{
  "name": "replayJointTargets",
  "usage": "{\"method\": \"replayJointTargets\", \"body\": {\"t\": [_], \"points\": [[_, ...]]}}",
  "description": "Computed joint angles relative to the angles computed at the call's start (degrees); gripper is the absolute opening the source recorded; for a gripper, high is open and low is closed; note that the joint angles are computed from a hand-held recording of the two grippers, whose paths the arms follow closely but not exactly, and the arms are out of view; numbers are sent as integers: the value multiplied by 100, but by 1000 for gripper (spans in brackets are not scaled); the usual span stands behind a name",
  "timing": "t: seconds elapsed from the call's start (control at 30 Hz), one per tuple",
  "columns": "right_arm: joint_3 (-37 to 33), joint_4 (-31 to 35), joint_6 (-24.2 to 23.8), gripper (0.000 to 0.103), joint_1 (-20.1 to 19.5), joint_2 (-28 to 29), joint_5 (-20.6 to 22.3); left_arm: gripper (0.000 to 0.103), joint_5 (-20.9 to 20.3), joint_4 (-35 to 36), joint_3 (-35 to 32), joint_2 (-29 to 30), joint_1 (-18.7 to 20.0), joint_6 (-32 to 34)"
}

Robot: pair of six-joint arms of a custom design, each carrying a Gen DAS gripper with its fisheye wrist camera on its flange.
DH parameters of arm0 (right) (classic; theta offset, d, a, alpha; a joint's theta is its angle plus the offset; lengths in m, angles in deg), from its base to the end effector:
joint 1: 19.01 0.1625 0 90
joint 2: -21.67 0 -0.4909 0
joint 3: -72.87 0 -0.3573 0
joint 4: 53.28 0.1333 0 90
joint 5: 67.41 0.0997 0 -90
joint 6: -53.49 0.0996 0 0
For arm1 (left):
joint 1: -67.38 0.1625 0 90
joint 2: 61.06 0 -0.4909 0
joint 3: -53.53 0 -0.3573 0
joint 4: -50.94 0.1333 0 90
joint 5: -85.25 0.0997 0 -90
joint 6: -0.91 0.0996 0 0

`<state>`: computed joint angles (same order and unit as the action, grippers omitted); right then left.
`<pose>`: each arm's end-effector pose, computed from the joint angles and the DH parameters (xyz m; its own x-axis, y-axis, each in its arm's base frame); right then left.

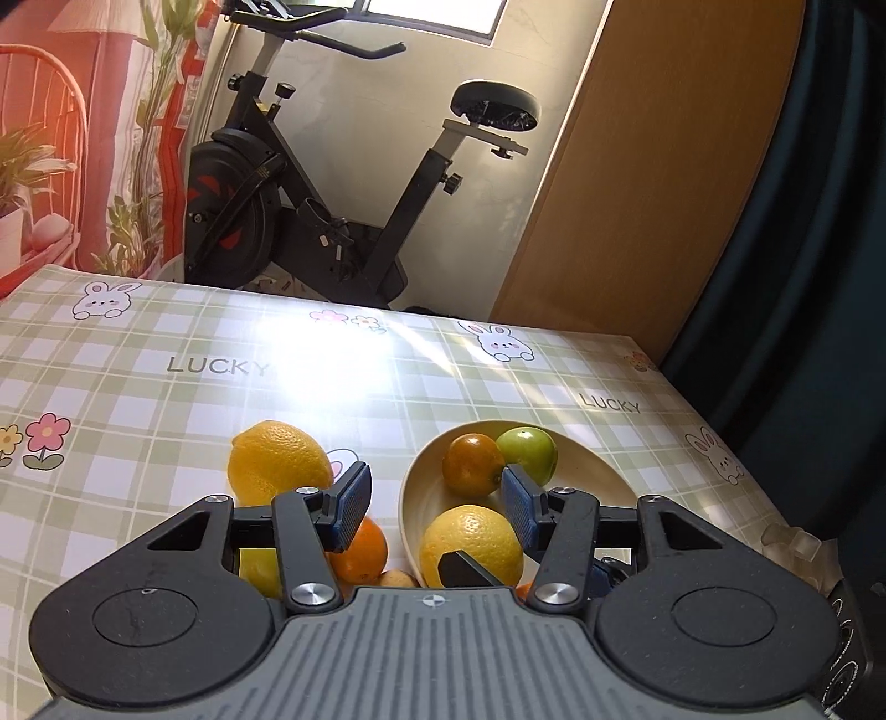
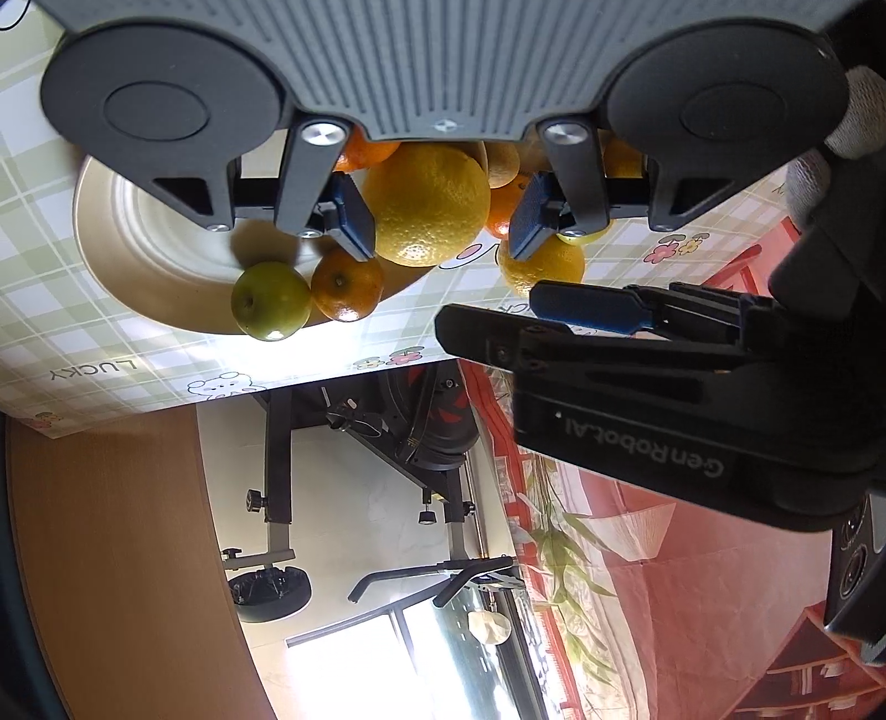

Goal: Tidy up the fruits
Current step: 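Carry the yellow orange onto the plate and open the right gripper, then lower the right tool onto the dark brownish orange and close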

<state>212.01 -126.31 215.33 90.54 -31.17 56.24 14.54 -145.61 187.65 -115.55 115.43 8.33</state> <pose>0.1999 -0.3295 0.0811 -0.8929 0.1508 0.4242 -0.3737 0.2771 -0.8852 -0.1979 -0.4688 0.1720 -0.7183 0.6010 -0.3506 0.6946 0.5905 -0.4109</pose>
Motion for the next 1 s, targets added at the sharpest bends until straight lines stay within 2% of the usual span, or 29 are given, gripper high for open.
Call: {"method": "replayJointTargets", "body": {"t": [0.23,0.53,0.8,1.0], "points": [[36,-145,-191,58,21,47,-81,54,296,33,140,-457,188,-219],[116,-672,-642,58,213,218,144,54,459,272,264,-795,363,-341],[57,-381,-741,56,509,153,534,54,280,343,319,-848,545,-388],[-159,271,-679,56,636,93,600,54,80,481,328,-920,643,-366]]}}
